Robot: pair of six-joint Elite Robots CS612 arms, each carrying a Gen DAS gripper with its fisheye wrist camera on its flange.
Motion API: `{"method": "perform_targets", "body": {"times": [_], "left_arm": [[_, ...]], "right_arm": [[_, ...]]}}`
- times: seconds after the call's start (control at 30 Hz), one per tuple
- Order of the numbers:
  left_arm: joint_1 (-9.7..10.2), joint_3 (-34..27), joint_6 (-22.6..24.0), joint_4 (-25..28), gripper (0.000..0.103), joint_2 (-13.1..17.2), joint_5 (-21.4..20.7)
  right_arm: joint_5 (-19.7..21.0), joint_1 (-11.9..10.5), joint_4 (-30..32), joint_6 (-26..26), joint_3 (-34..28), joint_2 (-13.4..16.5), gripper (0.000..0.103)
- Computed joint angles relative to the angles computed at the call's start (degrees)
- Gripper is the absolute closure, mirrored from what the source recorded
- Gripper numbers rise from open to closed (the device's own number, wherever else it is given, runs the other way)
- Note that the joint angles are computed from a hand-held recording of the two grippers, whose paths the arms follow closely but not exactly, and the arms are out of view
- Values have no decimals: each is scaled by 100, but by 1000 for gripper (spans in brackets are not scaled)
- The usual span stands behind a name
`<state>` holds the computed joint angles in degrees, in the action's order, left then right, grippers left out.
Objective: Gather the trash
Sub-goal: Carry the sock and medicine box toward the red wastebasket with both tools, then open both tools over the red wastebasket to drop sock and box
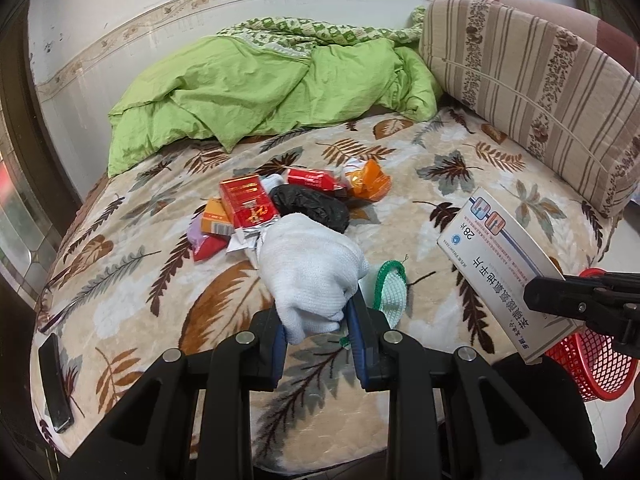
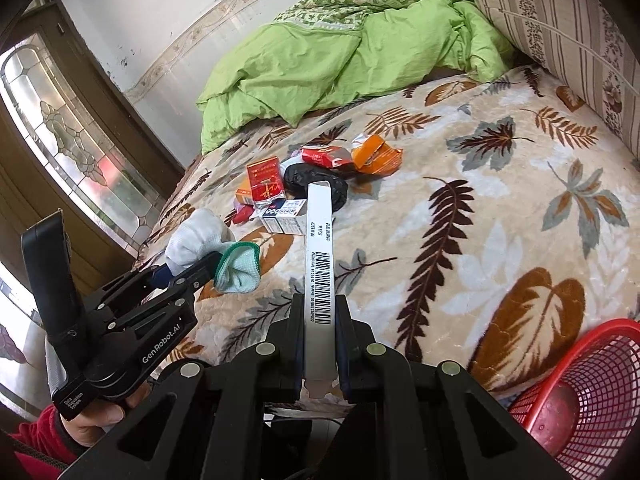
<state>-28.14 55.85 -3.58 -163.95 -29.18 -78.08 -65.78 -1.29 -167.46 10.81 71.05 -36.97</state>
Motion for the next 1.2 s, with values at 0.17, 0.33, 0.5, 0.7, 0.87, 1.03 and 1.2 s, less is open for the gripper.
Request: {"method": "perform_targets", "body": {"times": [0.17, 0.33, 0.5, 0.7, 0.87, 1.03, 1.2], "left_arm": [[-40, -49, 130, 26, 77, 15, -100], [-88, -122, 221, 91, 77, 35, -213], [-156, -213, 388, 144, 77, 71, -333], [-240, -296, 596, 190, 77, 99, -487], [-297, -380, 729, 273, 77, 127, -654], [-375, -462, 882, 416, 77, 148, -880], [-449, -649, 1038, 806, 77, 184, -1348]], "right_arm": [[-32, -48, -143, 109, 139, -70, 89], [-96, -123, -329, 290, 333, -164, 89], [-194, -197, -514, 491, 561, -282, 89], [-369, -288, -728, 723, 868, -434, 89], [-530, -365, -882, 893, 1129, -557, 89], [-746, -473, -1045, 1097, 1448, -710, 89], [-1034, -598, -1144, 1332, 1766, -858, 89]]}}
